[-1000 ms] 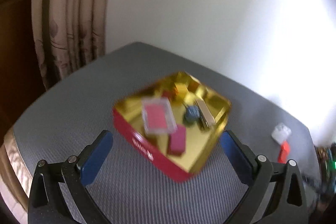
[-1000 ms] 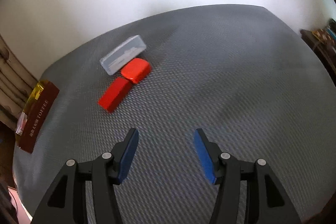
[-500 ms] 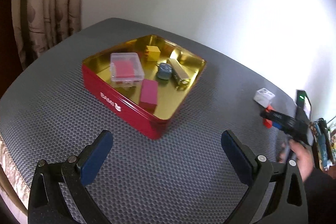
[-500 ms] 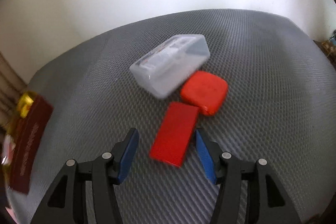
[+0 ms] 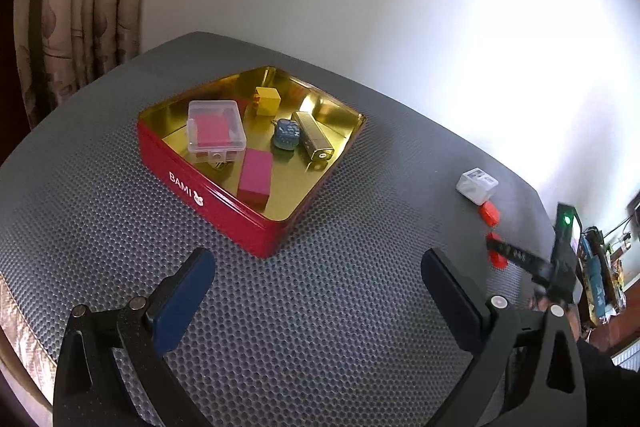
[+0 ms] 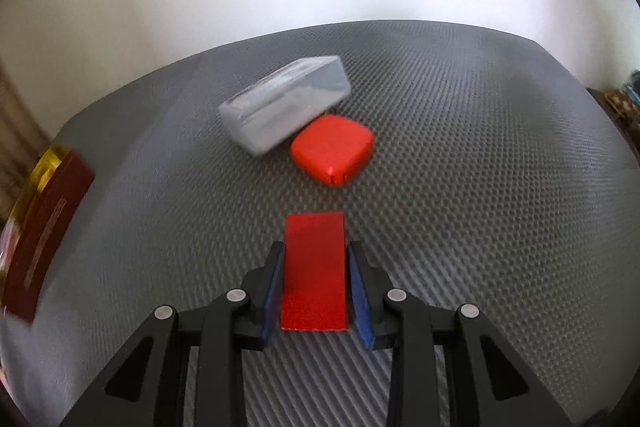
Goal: Organize rigid objects
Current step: 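Carry the red block into the tin and open the right gripper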
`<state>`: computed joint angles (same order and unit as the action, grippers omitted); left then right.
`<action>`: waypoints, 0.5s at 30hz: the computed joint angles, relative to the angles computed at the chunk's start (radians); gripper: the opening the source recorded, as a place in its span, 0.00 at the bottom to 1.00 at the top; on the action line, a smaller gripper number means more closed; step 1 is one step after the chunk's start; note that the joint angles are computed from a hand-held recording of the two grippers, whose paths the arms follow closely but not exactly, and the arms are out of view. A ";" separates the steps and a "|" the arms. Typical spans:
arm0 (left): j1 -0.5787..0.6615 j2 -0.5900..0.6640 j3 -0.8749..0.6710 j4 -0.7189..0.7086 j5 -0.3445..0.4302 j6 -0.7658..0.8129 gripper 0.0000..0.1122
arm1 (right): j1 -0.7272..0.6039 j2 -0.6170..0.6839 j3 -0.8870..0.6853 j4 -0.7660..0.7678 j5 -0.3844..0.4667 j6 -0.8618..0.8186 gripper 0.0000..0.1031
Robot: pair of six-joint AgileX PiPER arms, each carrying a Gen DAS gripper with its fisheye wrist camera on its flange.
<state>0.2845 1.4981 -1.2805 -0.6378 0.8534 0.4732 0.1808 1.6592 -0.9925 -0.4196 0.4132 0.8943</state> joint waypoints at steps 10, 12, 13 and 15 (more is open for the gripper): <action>-0.039 -0.022 0.008 0.015 -0.003 -0.011 0.91 | 0.038 -0.044 0.039 -0.079 0.036 0.001 0.30; -0.040 -0.028 0.011 0.015 -0.009 -0.011 0.91 | 0.067 -0.037 0.007 -0.113 0.081 0.019 0.30; -0.041 -0.033 0.014 0.018 -0.014 -0.014 0.91 | 0.080 -0.037 -0.014 -0.138 0.104 0.032 0.30; -0.040 -0.037 0.017 0.021 -0.018 -0.016 0.91 | 0.097 -0.037 -0.068 -0.151 0.145 0.020 0.30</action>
